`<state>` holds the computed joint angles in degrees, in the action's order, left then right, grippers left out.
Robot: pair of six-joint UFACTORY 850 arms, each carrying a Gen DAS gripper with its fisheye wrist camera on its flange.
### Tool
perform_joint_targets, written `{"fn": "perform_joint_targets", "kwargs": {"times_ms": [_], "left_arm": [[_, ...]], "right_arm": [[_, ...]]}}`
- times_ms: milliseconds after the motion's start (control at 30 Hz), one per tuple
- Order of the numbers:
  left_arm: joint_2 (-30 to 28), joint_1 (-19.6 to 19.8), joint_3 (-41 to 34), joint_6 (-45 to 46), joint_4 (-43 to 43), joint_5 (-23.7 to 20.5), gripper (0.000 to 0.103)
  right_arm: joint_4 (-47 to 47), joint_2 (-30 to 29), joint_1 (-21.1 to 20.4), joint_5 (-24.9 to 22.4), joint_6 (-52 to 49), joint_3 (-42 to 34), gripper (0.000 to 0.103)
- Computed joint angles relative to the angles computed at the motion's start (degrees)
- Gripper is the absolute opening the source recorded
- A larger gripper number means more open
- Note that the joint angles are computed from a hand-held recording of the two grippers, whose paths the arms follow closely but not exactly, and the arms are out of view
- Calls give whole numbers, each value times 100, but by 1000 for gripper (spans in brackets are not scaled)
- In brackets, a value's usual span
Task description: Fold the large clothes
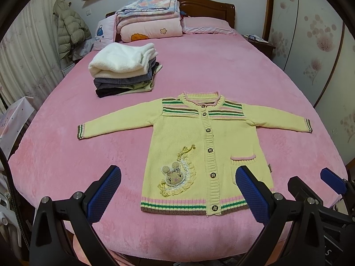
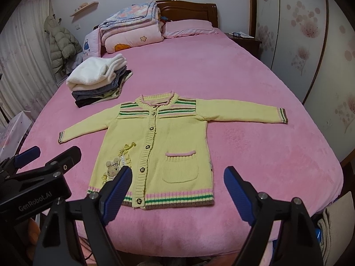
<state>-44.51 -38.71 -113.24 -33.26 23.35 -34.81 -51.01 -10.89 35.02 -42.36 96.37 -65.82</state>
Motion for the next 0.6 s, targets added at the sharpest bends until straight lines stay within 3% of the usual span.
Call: {"fn": "perform_joint_targets", "kwargs": {"times_ms": [367,600], "left_arm": [[-70,37,-227,727,-701,271,102],[-631,-3,-1588,1182,-1000,252,102]], "right_arm": [[-144,64,-36,40,93,101,83],[-651,326,-285,-173,289,189,83]]}}
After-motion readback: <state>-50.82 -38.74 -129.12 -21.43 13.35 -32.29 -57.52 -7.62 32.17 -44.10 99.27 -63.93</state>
